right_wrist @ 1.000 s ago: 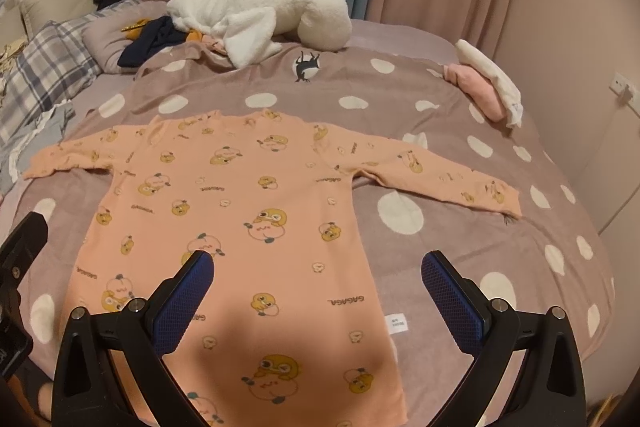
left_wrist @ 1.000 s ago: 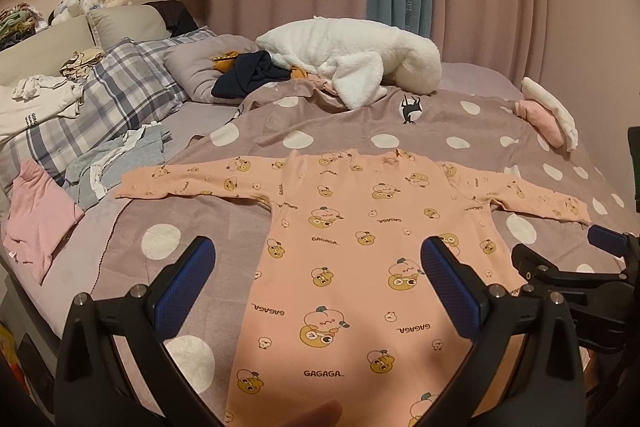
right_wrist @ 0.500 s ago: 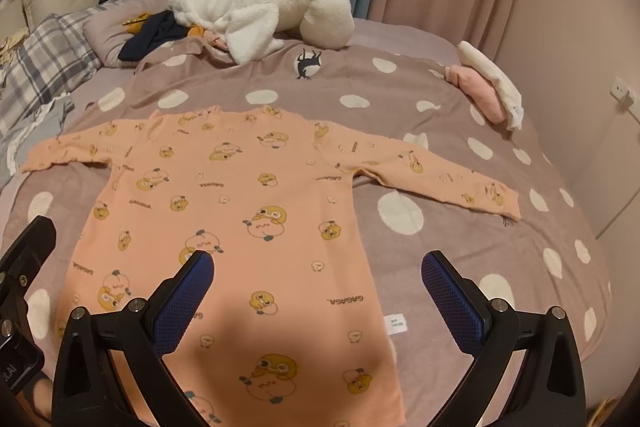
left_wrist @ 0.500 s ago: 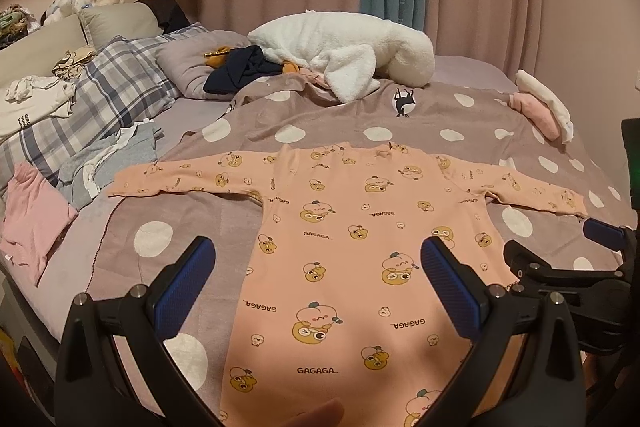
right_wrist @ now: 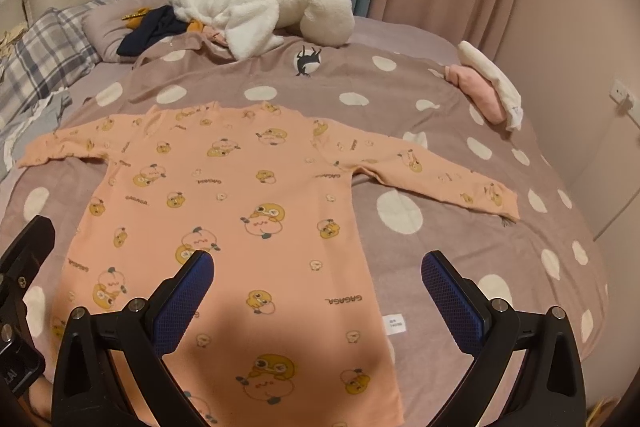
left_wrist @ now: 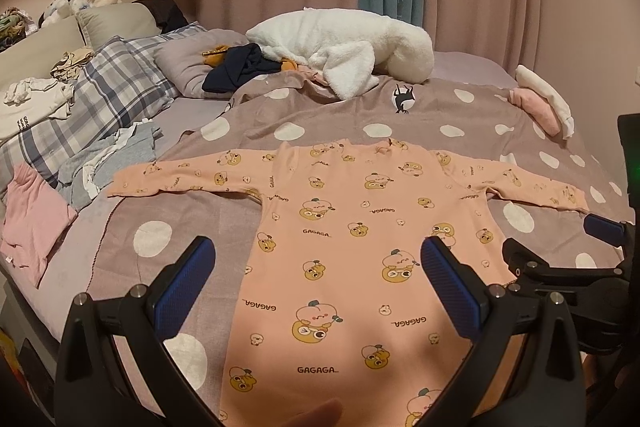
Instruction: Fold small clothes
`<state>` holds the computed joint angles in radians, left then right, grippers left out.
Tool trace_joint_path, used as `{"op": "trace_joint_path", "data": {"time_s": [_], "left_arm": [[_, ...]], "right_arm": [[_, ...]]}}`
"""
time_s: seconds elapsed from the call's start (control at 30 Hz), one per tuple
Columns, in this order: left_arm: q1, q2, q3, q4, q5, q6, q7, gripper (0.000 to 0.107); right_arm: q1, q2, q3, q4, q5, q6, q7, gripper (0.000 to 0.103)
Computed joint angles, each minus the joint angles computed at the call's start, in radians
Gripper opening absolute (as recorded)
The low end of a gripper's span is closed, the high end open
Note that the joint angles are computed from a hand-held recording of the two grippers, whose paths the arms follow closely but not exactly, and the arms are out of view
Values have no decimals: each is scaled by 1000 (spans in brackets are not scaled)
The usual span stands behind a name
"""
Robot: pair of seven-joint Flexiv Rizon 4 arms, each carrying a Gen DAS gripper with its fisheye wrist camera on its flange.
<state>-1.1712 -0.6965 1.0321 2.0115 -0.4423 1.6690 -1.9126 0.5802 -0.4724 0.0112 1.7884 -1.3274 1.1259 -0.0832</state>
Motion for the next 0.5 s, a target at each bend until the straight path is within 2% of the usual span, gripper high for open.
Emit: {"op": "trace_joint_path", "data": {"time_s": [0.5], "left_arm": [[-4,-3,2,5,-6,3,5,103]], "right_arm": [[0,0,2,0,6,-1,-7,103]]}}
